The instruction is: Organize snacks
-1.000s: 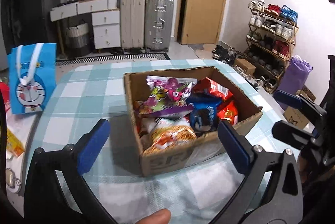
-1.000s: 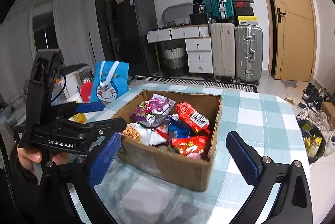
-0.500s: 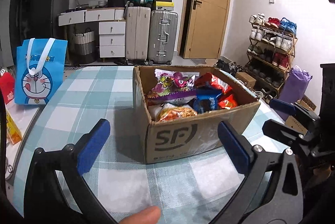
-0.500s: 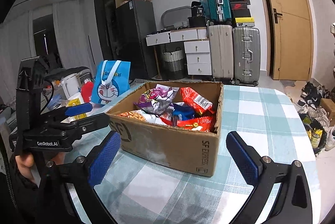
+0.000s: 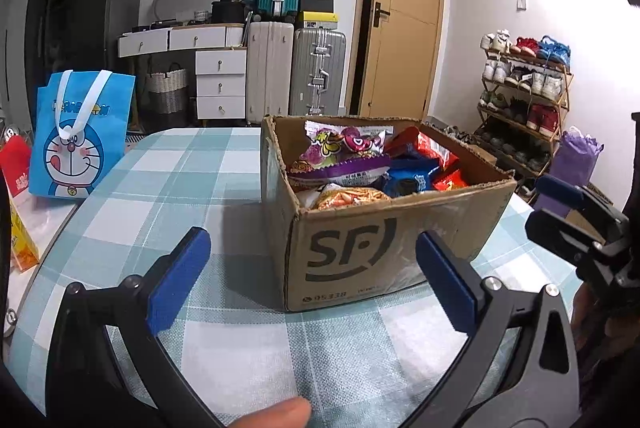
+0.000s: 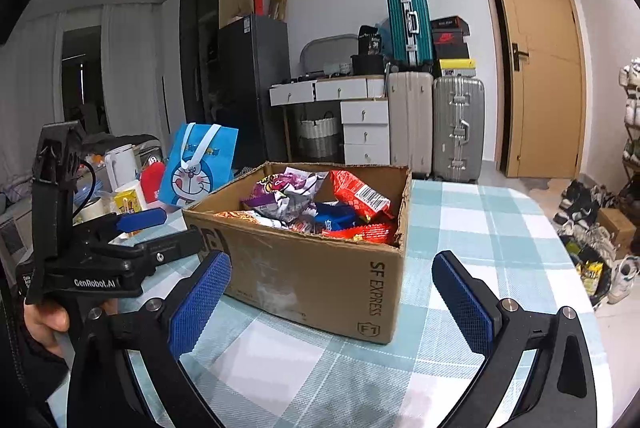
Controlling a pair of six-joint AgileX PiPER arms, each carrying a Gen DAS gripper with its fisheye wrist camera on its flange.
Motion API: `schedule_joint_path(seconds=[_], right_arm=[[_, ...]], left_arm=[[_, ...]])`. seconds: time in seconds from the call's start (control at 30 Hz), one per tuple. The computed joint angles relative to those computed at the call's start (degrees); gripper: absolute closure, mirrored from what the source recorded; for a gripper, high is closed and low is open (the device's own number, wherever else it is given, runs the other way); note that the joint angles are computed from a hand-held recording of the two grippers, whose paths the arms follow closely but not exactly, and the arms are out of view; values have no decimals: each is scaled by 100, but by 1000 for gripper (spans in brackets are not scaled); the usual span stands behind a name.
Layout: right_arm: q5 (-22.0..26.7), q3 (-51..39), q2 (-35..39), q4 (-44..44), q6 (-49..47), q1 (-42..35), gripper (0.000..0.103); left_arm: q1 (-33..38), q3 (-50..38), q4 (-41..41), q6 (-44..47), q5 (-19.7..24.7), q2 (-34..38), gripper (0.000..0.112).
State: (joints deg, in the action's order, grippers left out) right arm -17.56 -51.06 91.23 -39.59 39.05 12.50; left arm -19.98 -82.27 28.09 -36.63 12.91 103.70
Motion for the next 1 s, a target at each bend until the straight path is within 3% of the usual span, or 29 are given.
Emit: schedule_joint_path(seconds=[0.13,0.33,0.5,1.0], right_arm=[[-25,86,1,677,-740,84,1],[-144,135,-4,691,-812,62,1],[-235,298,-82,1259,-1378,135,1],[-246,285,-40,1243,-1302,118,1]], left_arm=[[15,-13,285,-312,-151,94,10],[76,-11,511,-525,-295,189,10],[74,13,690,-686,-348,208,10],[91,-5,899,-885,-417,267,10]])
